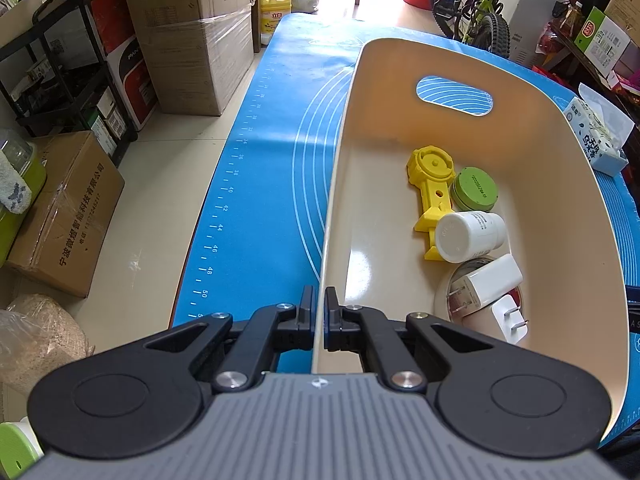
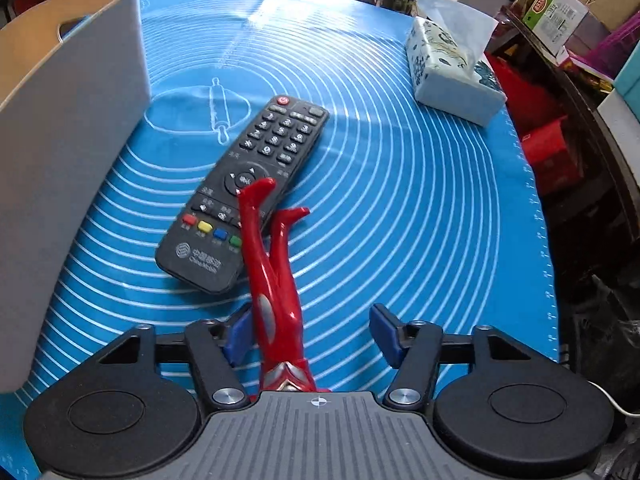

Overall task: Organize rigid objects
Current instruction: 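Move the right tool to the red toy figure and grasp it, then carry the red figure into the basket and release it with the right tool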

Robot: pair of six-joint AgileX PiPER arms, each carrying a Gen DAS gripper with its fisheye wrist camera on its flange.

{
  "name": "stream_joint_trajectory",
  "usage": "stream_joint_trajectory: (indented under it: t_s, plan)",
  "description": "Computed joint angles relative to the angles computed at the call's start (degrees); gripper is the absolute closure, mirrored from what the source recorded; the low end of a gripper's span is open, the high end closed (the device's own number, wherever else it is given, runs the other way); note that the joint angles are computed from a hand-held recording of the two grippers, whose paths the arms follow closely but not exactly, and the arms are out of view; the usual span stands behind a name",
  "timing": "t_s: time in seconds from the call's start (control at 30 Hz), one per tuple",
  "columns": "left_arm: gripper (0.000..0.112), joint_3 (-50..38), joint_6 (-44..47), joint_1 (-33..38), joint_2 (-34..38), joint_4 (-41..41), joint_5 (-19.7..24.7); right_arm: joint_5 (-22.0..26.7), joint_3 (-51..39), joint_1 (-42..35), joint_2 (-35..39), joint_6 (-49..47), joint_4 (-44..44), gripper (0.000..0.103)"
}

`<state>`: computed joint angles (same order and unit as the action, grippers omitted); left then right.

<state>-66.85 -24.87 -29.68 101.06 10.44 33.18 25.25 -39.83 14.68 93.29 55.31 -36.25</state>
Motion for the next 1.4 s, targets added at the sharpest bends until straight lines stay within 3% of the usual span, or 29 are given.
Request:
stream_joint_trajectory:
  t_s: [0.07, 0.4, 0.83, 1.13, 1.4]
  plan:
    - [0.107, -0.02, 0.05, 0.01, -0.01, -0.06, 0.02, -2.50, 0.40, -1.39, -0.56, -6.32, 6.84, 0.071]
    - [0.107, -0.10, 0.29, 0.05, 0.10, -0.29, -0.06, 1.53, 1.43, 2.27, -5.39, 5.90, -1.82, 0.071]
    - [0.107, -0.10, 0.26, 0.06, 0.10, -0.21, -0.03, 12.20, -2.96, 11.49, -16.46, 17.14, -11.57, 0.072]
    - [0.107, 0.02, 0.32, 0.08, 0.03, -0.12, -0.07, 11.60, -11.80, 18.92, -15.84, 22.12, -18.63, 0.072]
    - [0.107, 0.08, 0.35, 0.10, 0.00, -0.14, -0.09, 7.99, -20.53, 22.52, -6.26, 25.57, -21.50, 0.072]
